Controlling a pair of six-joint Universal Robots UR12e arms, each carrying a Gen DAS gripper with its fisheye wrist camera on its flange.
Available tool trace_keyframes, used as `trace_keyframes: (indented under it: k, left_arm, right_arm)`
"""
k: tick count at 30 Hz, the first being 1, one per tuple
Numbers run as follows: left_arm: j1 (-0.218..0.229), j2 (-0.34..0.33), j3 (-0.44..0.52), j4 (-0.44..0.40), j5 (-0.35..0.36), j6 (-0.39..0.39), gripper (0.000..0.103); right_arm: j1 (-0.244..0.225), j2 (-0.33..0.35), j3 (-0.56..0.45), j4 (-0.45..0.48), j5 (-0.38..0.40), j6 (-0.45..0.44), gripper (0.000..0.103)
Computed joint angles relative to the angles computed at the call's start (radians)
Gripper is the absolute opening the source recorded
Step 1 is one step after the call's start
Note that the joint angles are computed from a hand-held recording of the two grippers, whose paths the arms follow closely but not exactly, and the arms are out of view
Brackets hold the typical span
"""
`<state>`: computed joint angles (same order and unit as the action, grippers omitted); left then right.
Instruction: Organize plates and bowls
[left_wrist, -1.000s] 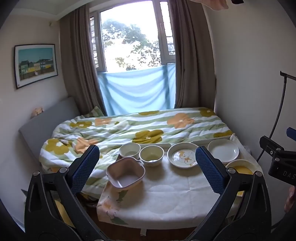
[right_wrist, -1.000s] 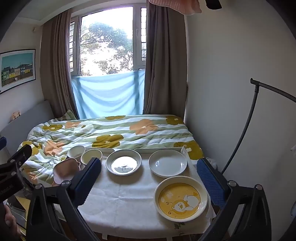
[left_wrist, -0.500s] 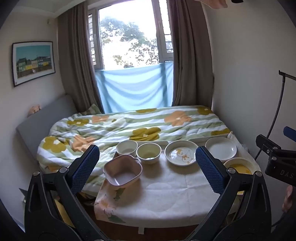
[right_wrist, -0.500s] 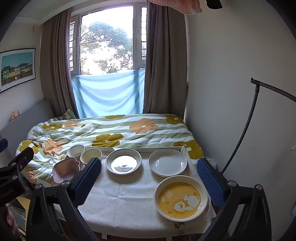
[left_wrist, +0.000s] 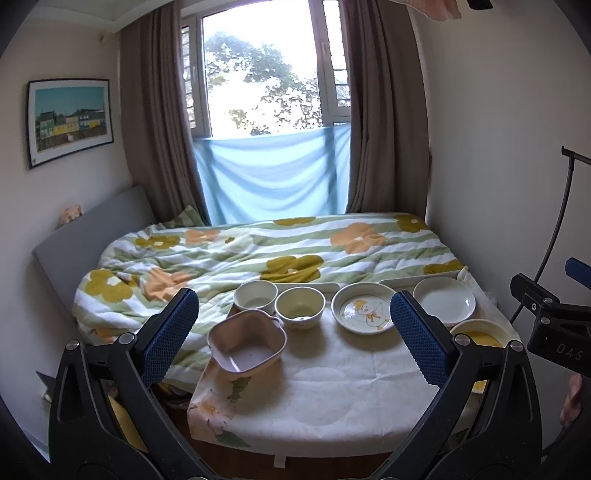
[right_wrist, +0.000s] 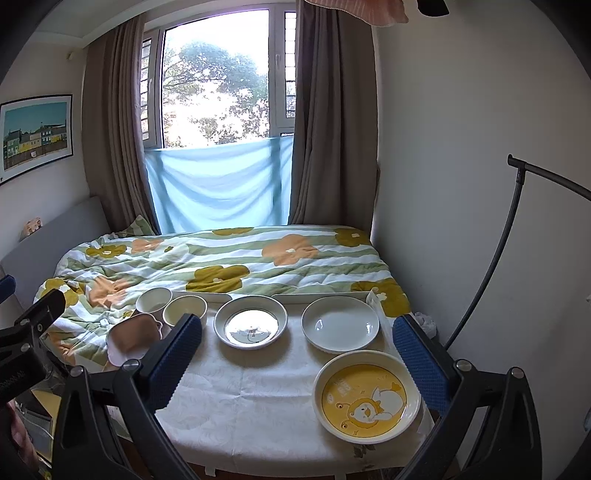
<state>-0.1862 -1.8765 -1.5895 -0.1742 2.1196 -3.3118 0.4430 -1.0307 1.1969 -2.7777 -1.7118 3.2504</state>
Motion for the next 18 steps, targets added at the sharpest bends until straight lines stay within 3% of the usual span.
trace_keyframes:
  k: [18]
  left_arm:
    - [0.008,0.002,0.002,-0.007,-0.018,-0.010,0.103]
  right_arm:
    - [-0.002,0.011,-0.011,0.008,0.006,-0.002,0.103]
